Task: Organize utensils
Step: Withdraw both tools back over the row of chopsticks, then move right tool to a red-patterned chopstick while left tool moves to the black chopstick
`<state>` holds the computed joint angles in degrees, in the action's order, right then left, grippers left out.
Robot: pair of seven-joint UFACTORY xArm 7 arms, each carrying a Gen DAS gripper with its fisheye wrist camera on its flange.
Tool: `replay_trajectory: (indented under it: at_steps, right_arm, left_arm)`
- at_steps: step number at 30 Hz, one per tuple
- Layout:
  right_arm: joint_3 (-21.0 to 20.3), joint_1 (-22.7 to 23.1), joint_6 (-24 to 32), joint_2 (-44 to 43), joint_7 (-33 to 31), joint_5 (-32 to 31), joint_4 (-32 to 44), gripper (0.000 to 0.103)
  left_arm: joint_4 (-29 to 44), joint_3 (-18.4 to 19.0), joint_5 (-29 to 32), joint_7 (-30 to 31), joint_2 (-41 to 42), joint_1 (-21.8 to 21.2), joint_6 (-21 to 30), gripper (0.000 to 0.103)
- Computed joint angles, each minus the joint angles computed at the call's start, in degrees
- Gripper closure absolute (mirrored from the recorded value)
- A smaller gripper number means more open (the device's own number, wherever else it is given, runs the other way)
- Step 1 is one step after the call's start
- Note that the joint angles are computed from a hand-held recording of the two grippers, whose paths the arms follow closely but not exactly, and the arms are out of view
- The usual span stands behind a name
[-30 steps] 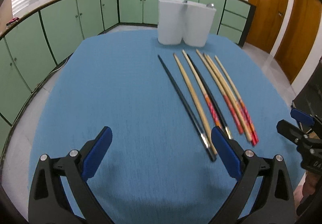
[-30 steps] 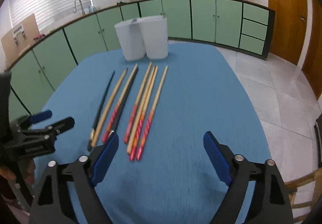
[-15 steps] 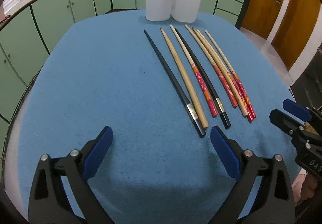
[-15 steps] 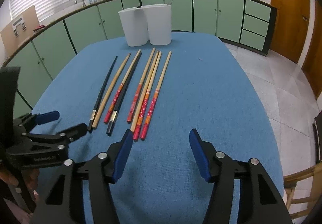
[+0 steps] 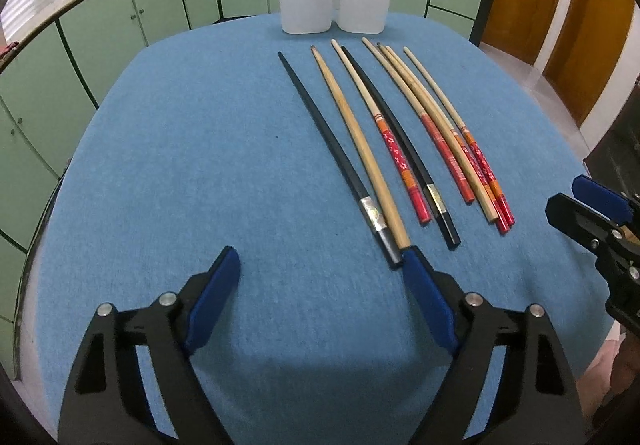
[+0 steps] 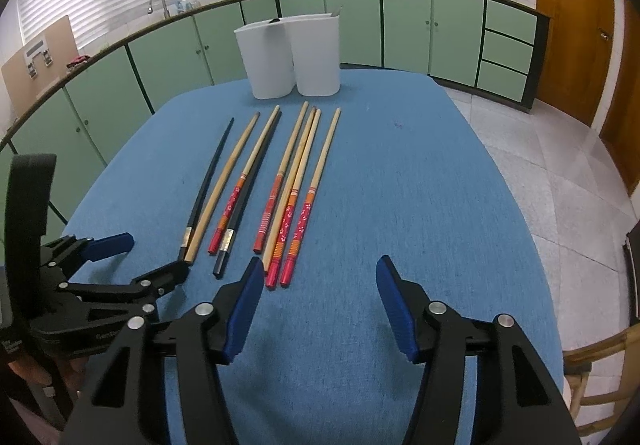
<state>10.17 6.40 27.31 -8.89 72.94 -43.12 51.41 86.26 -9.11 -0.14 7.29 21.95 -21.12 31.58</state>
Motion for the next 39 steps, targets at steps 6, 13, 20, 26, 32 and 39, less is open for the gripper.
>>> replay_trajectory:
  at_steps: [6, 13, 20, 26, 32, 39]
  right_arm:
    - [0.0, -0.3, -0.2, -0.4, 0.5, -0.2, -0.5, 0.046]
    - [0.0, 0.4, -1.3, 0.6, -1.5, 1.2, 0.1, 0.055]
    - [-0.6, 1.6, -1.6, 2.5, -4.3, 3.9, 1.0, 0.067]
    - [-1.1, 2.7, 0.5, 4.2, -4.4, 3.4, 2.0, 0.07]
    - [-1.9, 3.2, 0.8, 5.3, -2.8, 1.6, 2.6, 0.073]
    - [-2.8, 3.0, 1.7, 4.7, 0.0, 0.1, 2.3, 0.075]
  left_arm:
    - [0.0, 0.7, 0.4, -1.2, -0.2, 0.3, -0.4, 0.029]
    - [-1.1, 1.1, 0.5, -2.3, -1.1, 1.1, -1.2, 0.034]
    - [-1.7, 0.9, 0.7, -2.1, -1.5, 1.8, -1.8, 0.034]
    - [-2.4, 0.7, 0.4, -1.8, -1.8, 1.8, -2.2, 0.034]
    - [-1.7, 1.1, 1.1, -3.1, -1.2, 1.3, -2.1, 0.034]
    - [-1.8, 1.7, 2.4, -4.3, -1.2, 1.0, -2.7, 0.034]
